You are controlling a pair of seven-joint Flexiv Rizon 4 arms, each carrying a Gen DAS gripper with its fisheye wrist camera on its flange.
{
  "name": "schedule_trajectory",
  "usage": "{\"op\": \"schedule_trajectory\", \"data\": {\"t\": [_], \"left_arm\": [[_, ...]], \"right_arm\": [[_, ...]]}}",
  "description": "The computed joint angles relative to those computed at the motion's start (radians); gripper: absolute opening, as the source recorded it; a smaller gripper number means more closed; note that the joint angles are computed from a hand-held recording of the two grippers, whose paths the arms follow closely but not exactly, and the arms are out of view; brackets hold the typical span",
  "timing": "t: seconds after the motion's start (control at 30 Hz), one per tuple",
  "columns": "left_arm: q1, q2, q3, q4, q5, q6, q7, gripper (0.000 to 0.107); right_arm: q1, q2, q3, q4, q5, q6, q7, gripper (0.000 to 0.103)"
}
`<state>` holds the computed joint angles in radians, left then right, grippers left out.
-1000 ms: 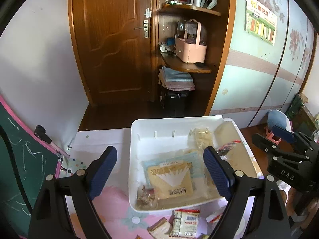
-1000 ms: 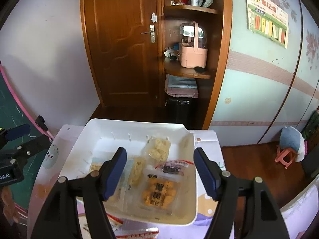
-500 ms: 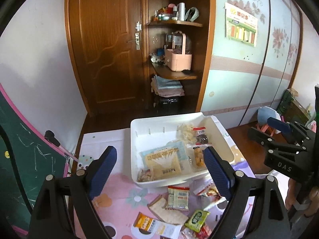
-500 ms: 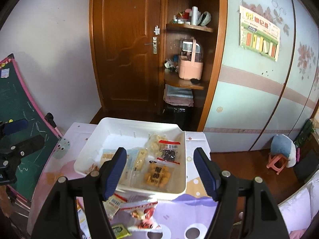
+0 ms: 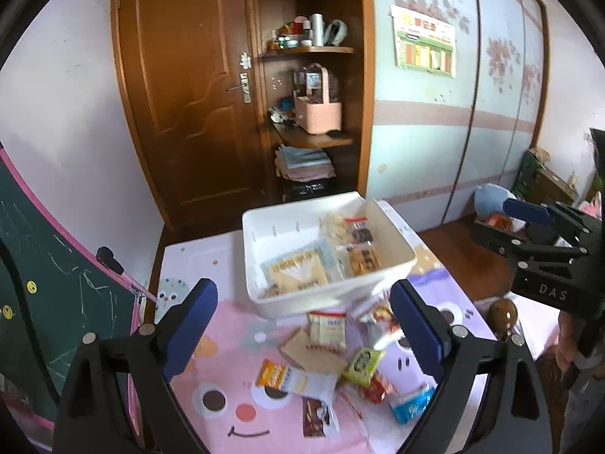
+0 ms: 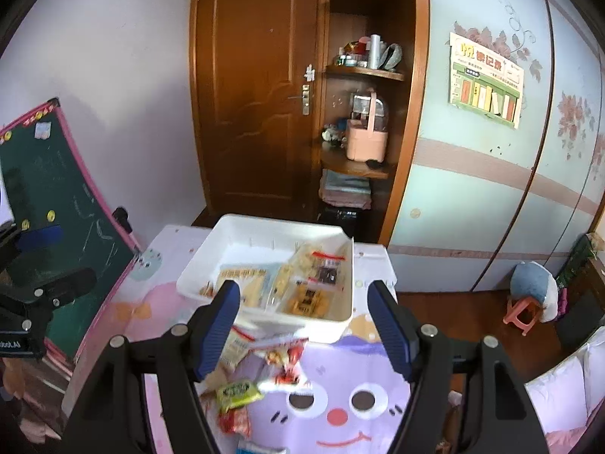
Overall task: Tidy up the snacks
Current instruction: 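Carry both nut bags into the white basket and open both tools, then grasp the brown chocolate wafer pack with the left tool while the right tool grasps the blue foil pack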
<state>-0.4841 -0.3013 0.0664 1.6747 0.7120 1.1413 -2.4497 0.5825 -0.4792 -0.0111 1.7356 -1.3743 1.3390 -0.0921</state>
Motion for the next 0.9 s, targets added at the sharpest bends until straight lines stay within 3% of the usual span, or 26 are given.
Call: {"op": "schedule_trajectory", "data": {"t": [0.07,0.2,0.37,0.5,0.57,0.7,0.9], "left_arm": [[-0.007,0.009,-0.002,0.025,0.009,0.008,-0.007,0.092],[-0.015,0.019,-0.004,0.097,0.027,0.056,-0.048,0.092],[-0.029,-0.018,0.019,0.174,0.053,0.121,-0.138,0.093],[-0.056,-0.071,0.059,0.200,0.074,0.159,-0.223,0.093],[-0.068,-0.111,0.072,0.210,0.071,0.171,-0.245,0.093],[-0.086,-0.177,0.094,0.218,0.038,0.189,-0.235,0.093],[-0.083,-0.263,0.112,0.221,-0.075,0.242,-0.171,0.093]], "right_arm": [[-0.008,0.007,0.003,0.023,-0.014,0.031,0.012,0.071],[-0.038,0.014,-0.008,0.068,-0.152,0.126,0.161,0.071],[-0.076,-0.011,0.044,0.109,-0.223,0.091,0.201,0.071],[-0.073,-0.069,0.067,0.148,-0.128,0.070,0.136,0.070],[-0.061,-0.107,0.076,0.166,-0.023,0.061,0.060,0.070],[-0.048,-0.181,0.104,0.196,0.158,0.064,-0.055,0.070],[-0.042,-0.239,0.112,0.215,0.327,0.145,-0.112,0.070]]}}
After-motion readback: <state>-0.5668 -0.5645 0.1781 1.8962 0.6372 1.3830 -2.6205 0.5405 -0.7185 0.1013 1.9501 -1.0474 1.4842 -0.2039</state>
